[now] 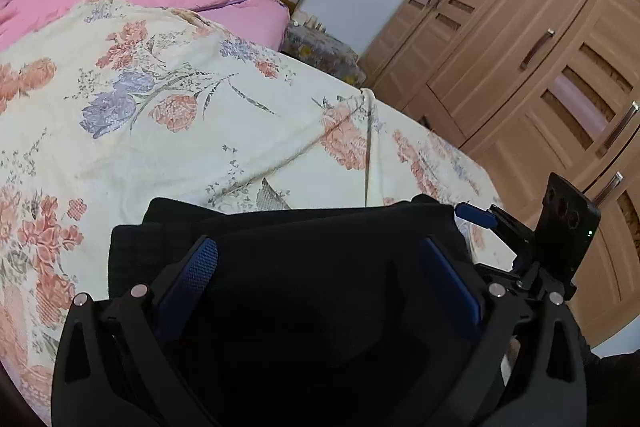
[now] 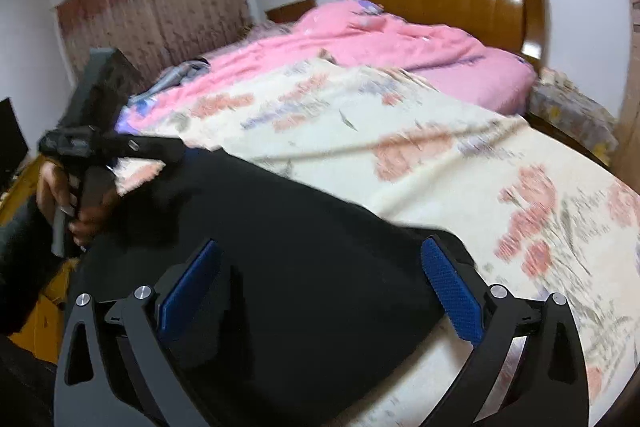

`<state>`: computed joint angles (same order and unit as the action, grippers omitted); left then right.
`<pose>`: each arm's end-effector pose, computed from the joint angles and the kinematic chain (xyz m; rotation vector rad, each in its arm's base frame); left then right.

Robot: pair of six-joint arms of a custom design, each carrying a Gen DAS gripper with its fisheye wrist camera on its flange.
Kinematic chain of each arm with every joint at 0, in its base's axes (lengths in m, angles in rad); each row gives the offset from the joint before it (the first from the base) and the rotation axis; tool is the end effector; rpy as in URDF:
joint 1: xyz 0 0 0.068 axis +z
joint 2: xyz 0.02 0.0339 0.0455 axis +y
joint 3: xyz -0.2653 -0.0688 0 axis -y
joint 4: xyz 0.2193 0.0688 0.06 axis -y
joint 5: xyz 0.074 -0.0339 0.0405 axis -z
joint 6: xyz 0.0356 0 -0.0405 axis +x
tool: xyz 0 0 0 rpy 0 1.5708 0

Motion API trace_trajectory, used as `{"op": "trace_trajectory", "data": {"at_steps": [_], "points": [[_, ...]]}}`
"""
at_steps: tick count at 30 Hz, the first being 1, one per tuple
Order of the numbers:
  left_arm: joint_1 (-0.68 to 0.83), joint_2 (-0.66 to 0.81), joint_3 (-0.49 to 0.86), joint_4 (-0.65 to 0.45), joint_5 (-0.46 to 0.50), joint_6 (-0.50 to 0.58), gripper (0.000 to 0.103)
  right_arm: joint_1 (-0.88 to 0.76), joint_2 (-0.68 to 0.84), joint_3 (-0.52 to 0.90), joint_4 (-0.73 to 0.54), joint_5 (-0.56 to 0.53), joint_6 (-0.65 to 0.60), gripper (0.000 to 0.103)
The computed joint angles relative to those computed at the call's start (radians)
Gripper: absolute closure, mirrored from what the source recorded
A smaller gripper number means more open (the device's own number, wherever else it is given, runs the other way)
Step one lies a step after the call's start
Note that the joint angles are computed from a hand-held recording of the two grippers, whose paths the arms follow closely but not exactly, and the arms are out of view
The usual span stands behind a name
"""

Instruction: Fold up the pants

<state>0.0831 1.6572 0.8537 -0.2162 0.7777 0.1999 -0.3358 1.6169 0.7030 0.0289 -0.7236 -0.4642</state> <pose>0.2914 -0.0008 0.1770 0.4112 2.3428 -0.8642 0.2697 -0.0692 0.1636 -0.4394 2.1846 0.4628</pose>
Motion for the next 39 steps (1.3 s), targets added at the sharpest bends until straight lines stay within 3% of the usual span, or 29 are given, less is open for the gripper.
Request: {"op": "trace_trajectory", "data": {"at_steps": [3, 6, 9, 11, 14, 17, 19, 21, 23, 25, 28, 29, 31, 33, 34, 39], "points": [[-0.004, -0.008, -0.004, 0.003, -0.006, 0.000, 0.002, 0.045, 0.087, 0.062, -0.011, 0.065, -0.012, 0.005], [0.014, -0.006, -0.009, 0.014, 0.020, -0.008, 0.002, -0.005, 0.118, 0.096, -0.005, -0.020, 0.064, 0.006], [0.034, -0.002, -0.015, 0.024, 0.055, -0.013, 0.002, -0.022, 0.006, -0.014, 0.144, 0.077, 0.260, 0.005], [0.043, 0.000, -0.017, 0.029, 0.073, -0.018, 0.002, -0.059, -0.090, -0.074, 0.116, -0.006, 0.309, 0.005], [0.046, 0.002, -0.015, 0.028, 0.080, -0.019, 0.002, -0.032, -0.266, -0.169, -0.027, -0.073, 0.204, 0.005], [0.045, 0.000, -0.015, 0.027, 0.075, -0.016, 0.002, 0.084, -0.504, -0.329, -0.133, 0.016, 0.088, 0.005], [0.045, 0.002, -0.013, 0.027, 0.074, -0.014, 0.002, 0.171, -0.562, -0.408, -0.101, 0.150, 0.075, 0.005], [0.044, 0.000, -0.016, 0.032, 0.075, -0.017, 0.002, 0.126, -0.573, -0.468, -0.040, 0.114, 0.083, 0.005], [0.037, -0.010, -0.027, 0.046, 0.060, -0.024, 0.002, 0.116, -0.619, -0.442, -0.115, 0.149, 0.130, 0.005], [0.016, -0.045, -0.049, 0.066, 0.010, -0.039, 0.002, 0.156, -0.809, -0.438, -0.211, 0.231, 0.156, 0.005], [-0.051, -0.150, -0.128, 0.132, -0.141, -0.053, 0.002, 0.183, -0.955, -0.430, -0.352, 0.186, 0.151, 0.005], [-0.091, -0.200, -0.172, 0.173, -0.231, -0.064, 0.002, 0.237, -0.973, -0.443, -0.361, 0.232, 0.175, 0.005], [-0.174, -0.297, -0.250, 0.241, -0.447, -0.113, 0.002, 0.424, -0.952, -0.493, -0.305, 0.461, 0.251, 0.005], [-0.220, -0.389, -0.307, 0.262, -0.588, -0.159, 0.002, 0.438, -0.942, -0.543, -0.261, 0.498, 0.305, 0.005], [-0.217, -0.444, -0.329, 0.242, -0.586, -0.163, 0.002, 0.386, -0.959, -0.539, -0.288, 0.444, 0.289, 0.005], [-0.226, -0.788, -0.442, 0.081, -0.637, -0.142, 0.002, 0.401, -1.138, -0.490, -0.476, 0.519, 0.351, 0.005]]}}
